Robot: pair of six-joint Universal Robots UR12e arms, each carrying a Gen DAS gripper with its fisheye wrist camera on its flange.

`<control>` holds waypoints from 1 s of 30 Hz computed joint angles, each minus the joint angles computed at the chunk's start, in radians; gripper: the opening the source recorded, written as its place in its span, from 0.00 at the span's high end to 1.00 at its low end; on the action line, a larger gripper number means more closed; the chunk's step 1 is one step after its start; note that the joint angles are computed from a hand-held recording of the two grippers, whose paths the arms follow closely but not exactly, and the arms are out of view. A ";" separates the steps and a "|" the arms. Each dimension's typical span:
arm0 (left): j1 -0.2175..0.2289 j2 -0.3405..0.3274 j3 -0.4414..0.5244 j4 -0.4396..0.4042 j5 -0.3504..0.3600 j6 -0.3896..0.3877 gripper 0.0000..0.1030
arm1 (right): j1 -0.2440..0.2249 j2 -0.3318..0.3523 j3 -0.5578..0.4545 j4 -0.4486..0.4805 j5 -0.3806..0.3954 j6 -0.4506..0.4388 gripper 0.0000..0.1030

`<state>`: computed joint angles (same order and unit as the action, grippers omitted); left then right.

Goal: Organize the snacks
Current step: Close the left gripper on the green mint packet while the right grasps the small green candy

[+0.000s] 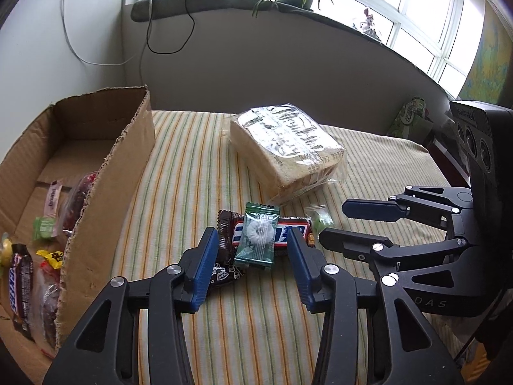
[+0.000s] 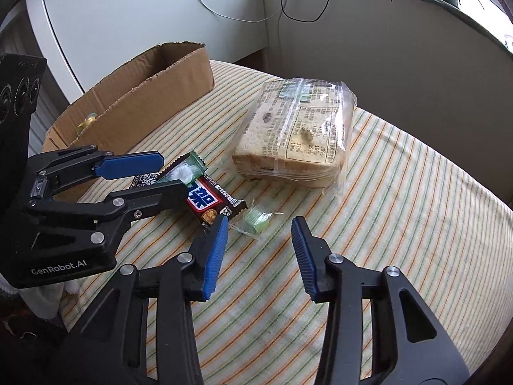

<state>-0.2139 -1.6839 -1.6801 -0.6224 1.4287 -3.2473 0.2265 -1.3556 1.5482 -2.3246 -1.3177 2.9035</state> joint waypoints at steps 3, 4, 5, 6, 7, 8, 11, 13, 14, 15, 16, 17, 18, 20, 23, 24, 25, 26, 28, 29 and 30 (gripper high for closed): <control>-0.004 -0.009 0.007 -0.004 0.002 0.012 0.63 | 0.004 0.005 -0.003 -0.004 -0.008 0.003 0.59; -0.005 -0.011 0.008 -0.005 0.004 0.016 0.63 | 0.005 0.008 -0.006 -0.005 -0.009 0.007 0.59; -0.006 -0.012 0.007 -0.001 0.005 0.016 0.64 | 0.005 0.011 -0.008 -0.005 -0.007 0.009 0.59; -0.007 -0.013 0.008 0.002 0.006 0.016 0.64 | 0.005 0.012 -0.009 -0.005 -0.008 0.011 0.59; -0.007 -0.014 0.009 0.003 0.006 0.018 0.65 | 0.005 0.013 -0.010 -0.004 -0.007 0.011 0.59; -0.008 -0.014 0.009 0.005 0.006 0.019 0.67 | 0.005 0.014 -0.012 -0.002 -0.009 0.011 0.59; -0.009 -0.015 0.008 0.011 0.009 0.023 0.68 | 0.008 0.017 -0.012 -0.007 -0.016 0.008 0.59; -0.009 -0.016 0.008 0.013 0.005 0.024 0.69 | 0.010 0.019 -0.014 -0.010 -0.022 0.001 0.59; -0.008 -0.016 0.009 0.012 0.003 0.024 0.71 | 0.011 0.021 -0.016 -0.011 -0.025 -0.001 0.59; -0.008 -0.016 0.008 0.015 0.006 0.023 0.73 | 0.013 0.022 -0.017 -0.013 -0.031 -0.003 0.62; -0.007 -0.016 0.007 0.016 0.006 0.021 0.74 | 0.012 0.022 -0.016 -0.014 -0.034 -0.007 0.63; -0.003 -0.015 0.006 0.015 -0.002 0.020 0.75 | 0.013 0.022 -0.017 -0.013 -0.035 -0.010 0.64; -0.001 -0.014 0.005 0.016 -0.005 0.019 0.76 | 0.013 0.022 -0.017 -0.015 -0.042 -0.011 0.68; 0.000 -0.013 0.003 0.019 -0.006 0.021 0.78 | 0.015 0.023 -0.019 -0.012 -0.058 -0.015 0.74; 0.000 -0.012 0.001 0.021 -0.005 0.026 0.79 | 0.009 0.024 -0.022 -0.006 -0.048 -0.017 0.78; 0.000 -0.012 0.001 0.022 -0.006 0.027 0.79 | 0.007 0.024 -0.021 -0.008 -0.044 -0.015 0.80; 0.000 -0.012 0.000 0.023 -0.007 0.026 0.79 | 0.005 0.023 -0.019 -0.011 -0.037 -0.011 0.80; 0.000 -0.013 0.000 0.024 -0.008 0.024 0.79 | 0.002 0.022 -0.016 -0.015 -0.031 -0.006 0.80; 0.002 -0.013 0.000 0.024 -0.014 0.024 0.79 | -0.001 0.018 -0.009 -0.025 -0.023 0.005 0.81; 0.003 -0.012 0.000 0.023 -0.017 0.023 0.80 | -0.003 0.016 -0.006 -0.028 -0.017 0.011 0.81; 0.003 -0.011 -0.001 0.024 -0.017 0.022 0.80 | -0.004 0.013 -0.002 -0.033 -0.014 0.015 0.81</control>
<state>-0.2108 -1.6953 -1.6807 -0.5986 1.4116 -3.2258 0.2225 -1.3421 1.5465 -2.3573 -1.3318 2.9186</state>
